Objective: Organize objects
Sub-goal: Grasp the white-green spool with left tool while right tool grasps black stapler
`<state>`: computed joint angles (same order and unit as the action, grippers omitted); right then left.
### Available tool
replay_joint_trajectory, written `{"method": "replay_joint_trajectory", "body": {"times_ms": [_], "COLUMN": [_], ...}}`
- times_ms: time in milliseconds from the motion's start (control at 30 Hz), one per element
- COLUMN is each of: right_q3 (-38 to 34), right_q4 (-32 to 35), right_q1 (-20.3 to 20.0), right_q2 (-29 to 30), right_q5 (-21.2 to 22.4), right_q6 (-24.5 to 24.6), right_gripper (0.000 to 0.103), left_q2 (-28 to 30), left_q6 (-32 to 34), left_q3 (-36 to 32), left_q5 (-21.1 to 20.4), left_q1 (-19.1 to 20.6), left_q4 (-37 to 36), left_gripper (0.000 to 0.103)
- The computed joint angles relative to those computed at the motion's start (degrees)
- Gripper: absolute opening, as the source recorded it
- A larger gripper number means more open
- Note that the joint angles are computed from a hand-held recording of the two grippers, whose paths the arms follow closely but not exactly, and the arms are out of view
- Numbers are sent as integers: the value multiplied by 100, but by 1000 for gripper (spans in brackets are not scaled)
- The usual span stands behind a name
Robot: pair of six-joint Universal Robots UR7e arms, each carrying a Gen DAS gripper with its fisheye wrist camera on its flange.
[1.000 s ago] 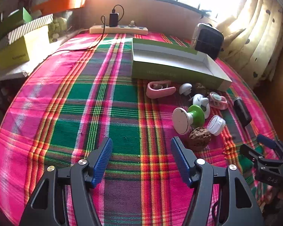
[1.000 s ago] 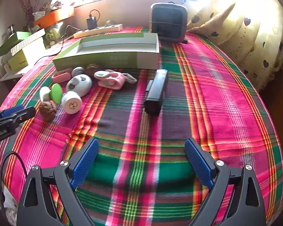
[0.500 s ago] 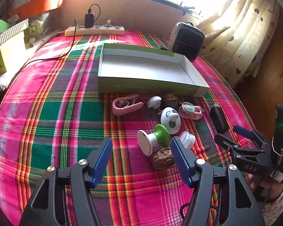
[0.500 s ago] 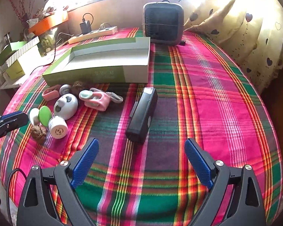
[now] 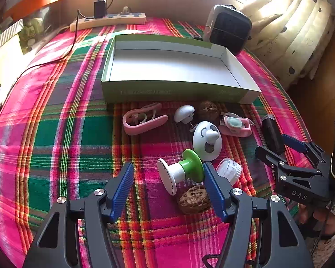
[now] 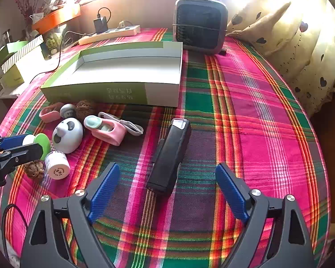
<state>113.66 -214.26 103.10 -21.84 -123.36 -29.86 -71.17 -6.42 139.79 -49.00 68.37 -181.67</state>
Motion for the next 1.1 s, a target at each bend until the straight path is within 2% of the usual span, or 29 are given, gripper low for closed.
{"method": "replay_joint_trajectory", "body": {"times_ms": [267, 567, 633, 833, 1100], "right_q3": [-53, -40, -32, -28, -38], "right_q4": [77, -51, -79, -89, -36], "right_q1": [-3, 18, 16, 17, 5], "right_q2": [-25, -7, -7, -5, -33], "right_q5": [-51, -41, -40, -20, -37], "right_q6": [55, 62, 60, 71, 107], "right_gripper": [73, 47, 39, 27, 24], "left_q2": [58, 131, 153, 175, 147], "left_q6": [41, 190, 223, 292, 300], "left_q3": [-70, -187, -188, -194, -210], "left_q5": [16, -133, -102, -113, -83], "left_q1": [33, 91, 83, 100, 82], "left_q4": [7, -40, -73, -130, -117], "left_gripper": [50, 34, 34, 33, 33]}}
